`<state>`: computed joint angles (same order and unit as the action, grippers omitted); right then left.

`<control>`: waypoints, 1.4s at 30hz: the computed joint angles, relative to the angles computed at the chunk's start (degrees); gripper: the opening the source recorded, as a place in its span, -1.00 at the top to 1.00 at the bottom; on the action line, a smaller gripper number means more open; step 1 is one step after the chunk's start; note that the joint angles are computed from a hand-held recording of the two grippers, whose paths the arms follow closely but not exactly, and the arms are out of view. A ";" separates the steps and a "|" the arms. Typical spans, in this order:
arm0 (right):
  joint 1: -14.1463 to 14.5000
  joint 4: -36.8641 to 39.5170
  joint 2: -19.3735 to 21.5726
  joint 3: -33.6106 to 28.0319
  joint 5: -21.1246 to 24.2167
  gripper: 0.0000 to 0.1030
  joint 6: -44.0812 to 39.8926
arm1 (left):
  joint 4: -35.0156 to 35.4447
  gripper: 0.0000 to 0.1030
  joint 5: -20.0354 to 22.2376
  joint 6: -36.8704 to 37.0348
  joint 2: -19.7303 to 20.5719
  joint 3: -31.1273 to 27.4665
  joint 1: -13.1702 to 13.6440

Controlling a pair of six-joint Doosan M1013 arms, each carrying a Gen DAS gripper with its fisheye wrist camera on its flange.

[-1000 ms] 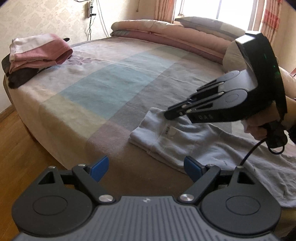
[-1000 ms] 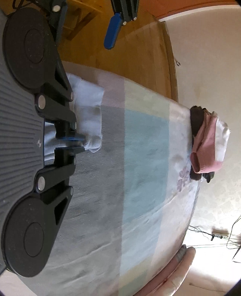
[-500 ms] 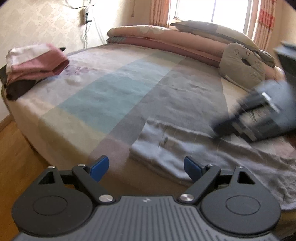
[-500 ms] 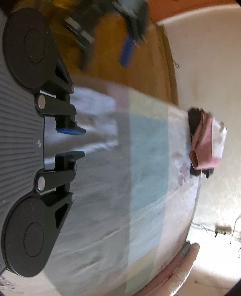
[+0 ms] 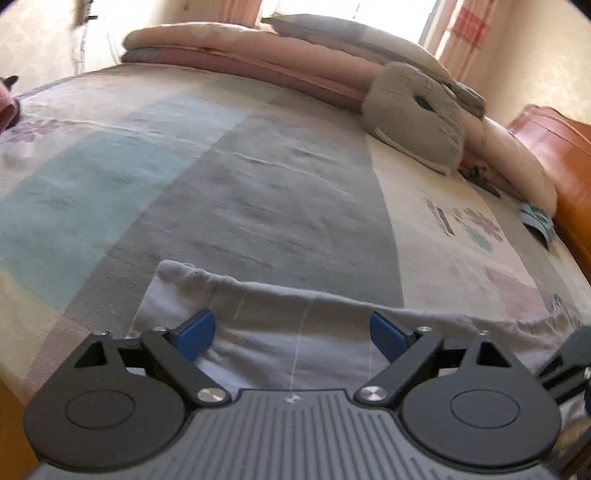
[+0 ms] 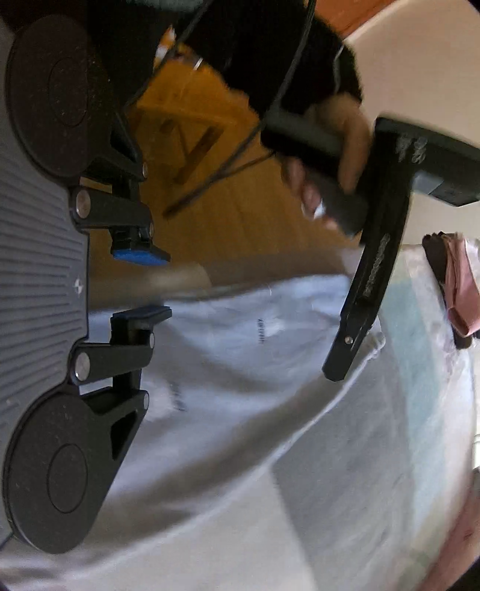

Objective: Fold clothes

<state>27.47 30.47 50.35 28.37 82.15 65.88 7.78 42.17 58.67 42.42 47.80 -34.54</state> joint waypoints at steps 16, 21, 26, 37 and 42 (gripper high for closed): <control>0.28 -2.95 -2.10 2.78 -9.61 0.18 0.36 | -0.59 -0.82 5.26 4.05 0.87 -3.86 -1.03; -0.81 -13.84 -8.43 13.69 -21.44 -0.07 8.54 | -1.95 -0.83 8.17 8.35 3.03 -7.05 -2.19; -1.67 -21.33 -14.77 24.72 -26.99 -0.10 15.06 | 6.01 -0.83 11.56 5.15 1.59 -4.17 -3.80; -1.85 -31.97 -24.39 43.13 -36.36 -0.64 18.85 | 9.50 -0.90 10.30 3.65 3.32 -6.31 -7.34; -3.66 -29.95 -29.47 50.11 -37.15 -0.79 21.54 | 11.06 -0.94 14.37 1.70 4.24 -8.40 -8.16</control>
